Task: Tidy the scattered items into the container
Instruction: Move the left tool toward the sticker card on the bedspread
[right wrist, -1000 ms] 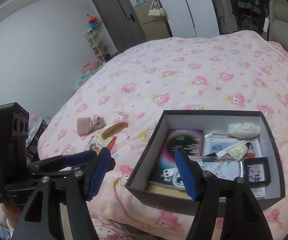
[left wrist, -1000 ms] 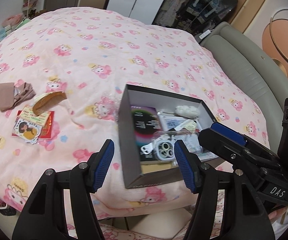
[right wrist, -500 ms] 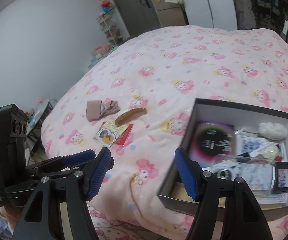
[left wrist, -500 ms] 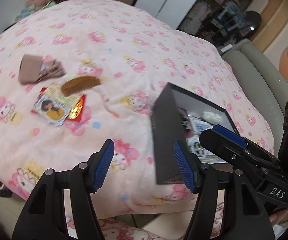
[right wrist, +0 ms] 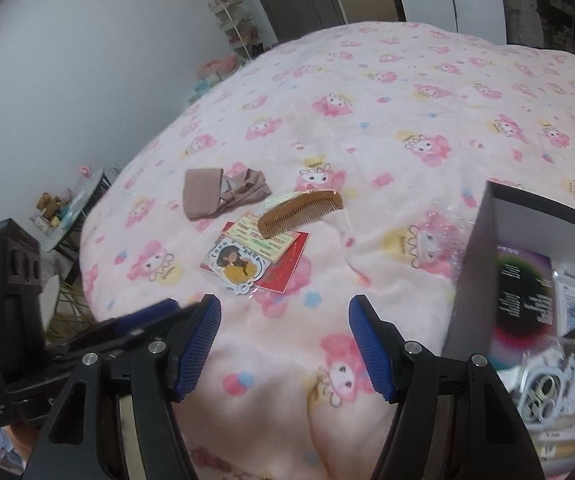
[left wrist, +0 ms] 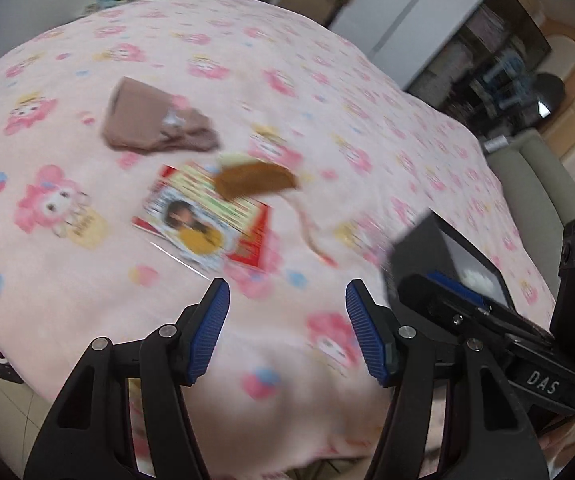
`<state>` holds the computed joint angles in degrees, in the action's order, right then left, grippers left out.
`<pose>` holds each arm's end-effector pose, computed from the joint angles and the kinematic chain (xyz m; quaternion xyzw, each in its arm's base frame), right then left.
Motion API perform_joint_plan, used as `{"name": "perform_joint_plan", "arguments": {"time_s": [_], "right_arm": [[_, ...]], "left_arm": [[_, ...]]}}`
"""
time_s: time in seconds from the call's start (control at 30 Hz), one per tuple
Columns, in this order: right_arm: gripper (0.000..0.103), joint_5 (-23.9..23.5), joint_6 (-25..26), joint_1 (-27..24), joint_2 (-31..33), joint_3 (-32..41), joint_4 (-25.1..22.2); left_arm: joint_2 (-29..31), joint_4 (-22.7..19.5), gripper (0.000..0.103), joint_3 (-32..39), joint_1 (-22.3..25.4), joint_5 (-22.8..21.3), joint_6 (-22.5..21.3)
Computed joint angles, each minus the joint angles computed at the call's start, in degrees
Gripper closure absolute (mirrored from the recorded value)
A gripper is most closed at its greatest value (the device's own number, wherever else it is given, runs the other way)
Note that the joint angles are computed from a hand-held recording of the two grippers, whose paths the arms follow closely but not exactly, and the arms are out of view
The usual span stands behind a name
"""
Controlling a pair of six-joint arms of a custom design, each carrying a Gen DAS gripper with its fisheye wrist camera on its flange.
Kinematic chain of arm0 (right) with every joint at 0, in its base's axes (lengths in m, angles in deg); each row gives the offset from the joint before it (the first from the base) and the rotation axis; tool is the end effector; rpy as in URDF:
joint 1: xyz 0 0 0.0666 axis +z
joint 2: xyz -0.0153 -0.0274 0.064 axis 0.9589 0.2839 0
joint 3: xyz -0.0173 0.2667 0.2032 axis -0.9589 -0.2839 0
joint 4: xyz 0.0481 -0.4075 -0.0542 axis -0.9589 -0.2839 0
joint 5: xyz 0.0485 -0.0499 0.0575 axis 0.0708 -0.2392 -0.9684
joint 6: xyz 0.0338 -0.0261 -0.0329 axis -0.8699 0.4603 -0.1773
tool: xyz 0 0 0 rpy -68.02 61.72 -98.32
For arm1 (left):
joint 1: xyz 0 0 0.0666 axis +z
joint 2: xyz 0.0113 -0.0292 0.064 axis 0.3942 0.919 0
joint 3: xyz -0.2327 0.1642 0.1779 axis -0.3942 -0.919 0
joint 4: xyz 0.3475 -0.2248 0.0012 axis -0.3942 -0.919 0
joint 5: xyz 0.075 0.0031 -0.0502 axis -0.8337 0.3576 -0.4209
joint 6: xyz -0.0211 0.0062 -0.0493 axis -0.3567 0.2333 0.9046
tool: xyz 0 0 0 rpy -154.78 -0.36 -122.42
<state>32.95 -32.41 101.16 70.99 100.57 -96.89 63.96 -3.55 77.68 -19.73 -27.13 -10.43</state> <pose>0.5046 0.2719 0.5088 -0.1268 0.9350 0.2082 0.2577 0.3874 -0.3421 0.4693 -0.2875 0.8913 -0.1454 0.3191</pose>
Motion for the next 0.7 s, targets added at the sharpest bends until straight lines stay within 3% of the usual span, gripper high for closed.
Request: {"name": "perform_joint_plan", "arguments": {"time_s": [0.27,0.57,0.7], "right_arm": [[0.04,-0.3,-0.7,1.4,11.7,10.3,-5.0],[0.039,2.6,0.0,3.3,21.2,21.2,-9.6],[0.039,4.0,0.7,4.3,25.5,26.8,-11.6]], "left_arm": [[-5.8,4.0,0.047,-11.6,6.2,3.8,1.0],[-2.4,7.9,0.052,-11.4,12.8,7.5,-7.3],[1.1,6.1,0.052,-8.7,14.9,8.7,-8.3]]}}
